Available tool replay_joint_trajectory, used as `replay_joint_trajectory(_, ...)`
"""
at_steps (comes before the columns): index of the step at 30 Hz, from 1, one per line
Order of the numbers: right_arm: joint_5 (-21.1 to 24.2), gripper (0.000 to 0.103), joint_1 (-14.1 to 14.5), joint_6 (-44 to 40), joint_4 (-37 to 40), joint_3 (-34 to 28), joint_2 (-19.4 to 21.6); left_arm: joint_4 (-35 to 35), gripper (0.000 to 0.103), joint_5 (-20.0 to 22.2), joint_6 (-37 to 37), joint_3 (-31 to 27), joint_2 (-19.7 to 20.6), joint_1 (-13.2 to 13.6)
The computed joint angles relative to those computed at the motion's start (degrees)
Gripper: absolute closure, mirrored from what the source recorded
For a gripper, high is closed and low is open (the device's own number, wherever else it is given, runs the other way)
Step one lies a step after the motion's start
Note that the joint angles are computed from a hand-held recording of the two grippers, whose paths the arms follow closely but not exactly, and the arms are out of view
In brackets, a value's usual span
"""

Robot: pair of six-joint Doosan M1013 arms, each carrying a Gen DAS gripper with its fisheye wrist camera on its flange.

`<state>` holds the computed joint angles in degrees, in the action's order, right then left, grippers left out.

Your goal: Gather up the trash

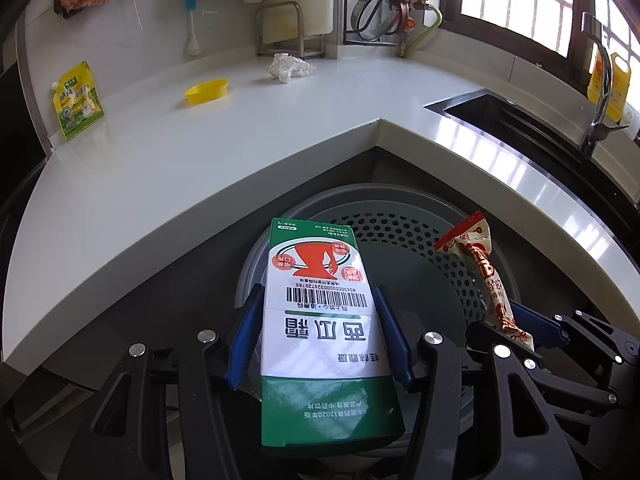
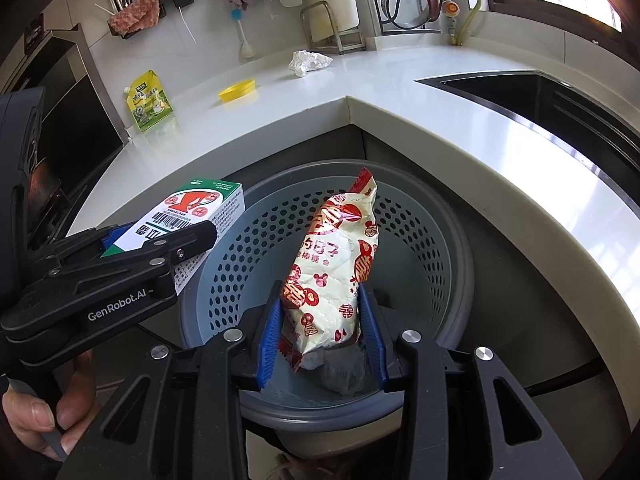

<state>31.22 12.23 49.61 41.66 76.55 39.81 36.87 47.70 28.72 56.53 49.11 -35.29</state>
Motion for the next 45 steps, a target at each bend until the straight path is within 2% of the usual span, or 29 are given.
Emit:
replay_joint_trajectory(10, 0.68, 0.066, -0.10, 1.32, -0.72, -0.69, 0.55, -1.16, 0.049, 0.55, 0.69, -0.58, 0.37, 0.31)
replay_joint_trajectory(15, 0.21, 0.061, -0.06, 1.34, -0.79, -0.54, 0.49, -1.66, 0.048, 0.64, 0.95, -0.73, 0.44, 0.38)
replay_joint_trajectory(16, 0.02, 0.058, -0.10, 1.25, -0.58, -0.48, 0.46, -1.71, 0.047, 0.70, 0.93, -0.76, 0.46, 0.39)
replay_joint_trajectory(18, -0.43, 0.047, -0.28, 0.28, 0.84, -0.22, 0.35, -1.60, 0.041, 0.66, 0.65, -0.64, 0.39, 0.40)
replay_joint_trajectory(21, -0.64, 0.044, -0.44, 0.33, 1.20, -0.21, 0.35, -1.56, 0.035, 0.63, 0.26, -0.65, 0.39, 0.48)
replay_joint_trajectory(34, -0.98, 0.039, -0.69, 0.16, 2.72, -0.02, 0.40, -1.19, 0.025, 0.47, -0.60, 0.04, 0.02, 0.63)
replay_joint_trajectory(39, -1.35, 0.036, -0.70, -0.55, 3.64, 0.14, 0.29, 0.28, 0.018, -0.04, -1.79, 0.63, -0.39, 0.54)
replay_joint_trajectory(45, -1.89, 0.036, -0.62, -1.33, 4.56, 0.36, 0.09, 1.59, 0.017, -0.17, -2.78, 0.96, -0.64, 0.52)
